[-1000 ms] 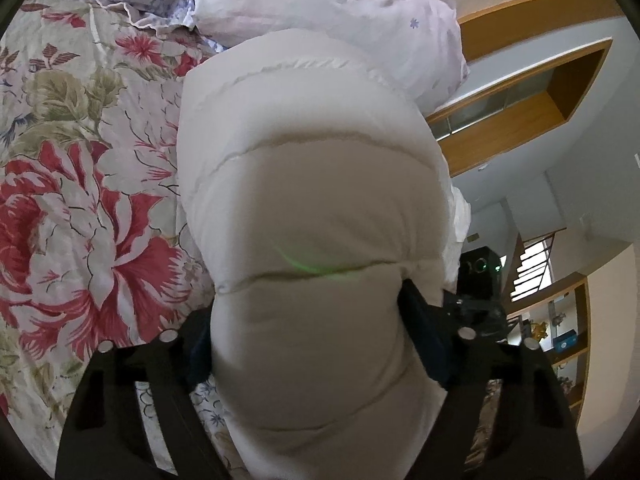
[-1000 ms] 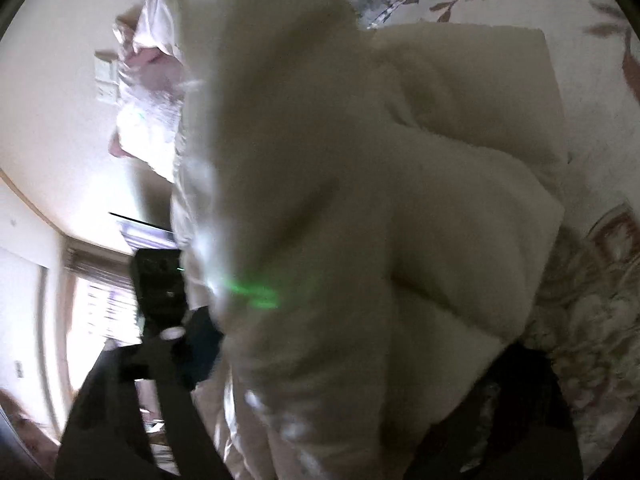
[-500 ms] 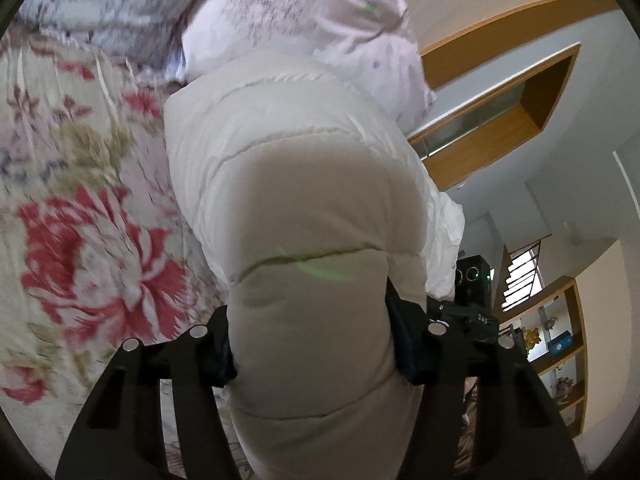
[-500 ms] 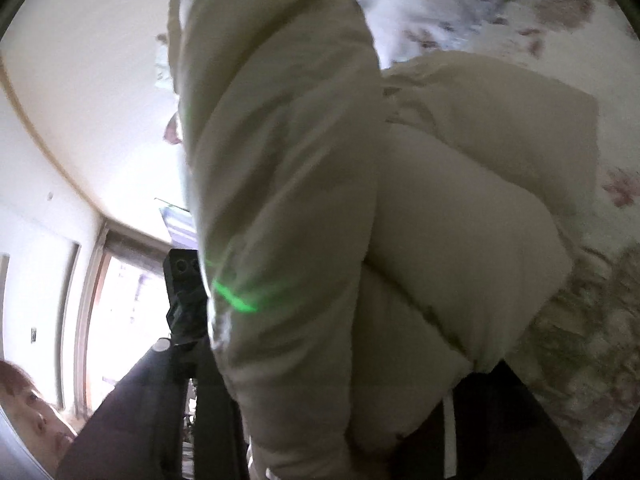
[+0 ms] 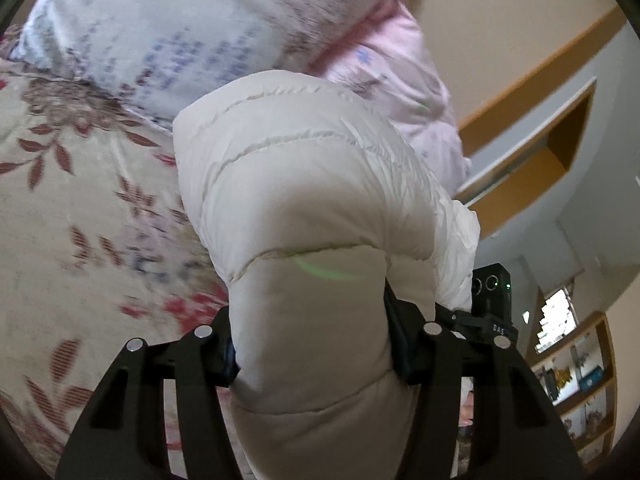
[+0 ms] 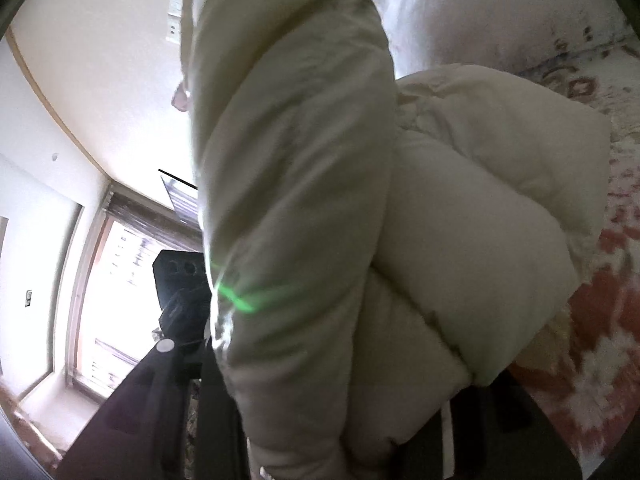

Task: Fold large clothes

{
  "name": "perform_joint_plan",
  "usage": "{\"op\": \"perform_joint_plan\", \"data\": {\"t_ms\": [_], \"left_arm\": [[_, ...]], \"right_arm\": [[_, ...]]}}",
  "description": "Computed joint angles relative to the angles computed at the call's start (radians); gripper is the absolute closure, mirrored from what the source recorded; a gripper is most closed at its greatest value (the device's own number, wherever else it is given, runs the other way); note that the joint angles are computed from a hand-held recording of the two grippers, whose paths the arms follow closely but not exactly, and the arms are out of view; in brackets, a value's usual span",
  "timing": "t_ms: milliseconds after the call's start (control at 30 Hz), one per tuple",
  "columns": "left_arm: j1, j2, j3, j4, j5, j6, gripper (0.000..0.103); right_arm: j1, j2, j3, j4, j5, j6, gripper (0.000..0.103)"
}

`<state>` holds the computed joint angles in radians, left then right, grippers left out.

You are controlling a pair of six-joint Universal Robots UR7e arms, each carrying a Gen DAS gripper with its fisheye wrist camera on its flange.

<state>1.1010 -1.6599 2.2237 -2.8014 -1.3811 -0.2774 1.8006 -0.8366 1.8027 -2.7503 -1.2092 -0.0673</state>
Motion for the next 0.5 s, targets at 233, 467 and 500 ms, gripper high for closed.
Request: {"op": "perform_joint_plan", "data": {"t_ms": [233,467,500], "left_arm": [[0.064,0.017,-0.030,0.056,0.052,0.004,0.046],[0.039,0.002,-0.026,0.083,0.133,-0.002,0.038],[0.023,-0.009,-0.020,0.081,0.160,-0.001,0.037]], "right_arm": [[0.022,0.086,-0.064,-0.007,-0.082,0.084,0.065],[0.078,0.090,-0.069,-0.046,-0.261,0.143,0.030],[0.088,0.078,-0.055,-0.059,-0.290,0.147,0.026]]}}
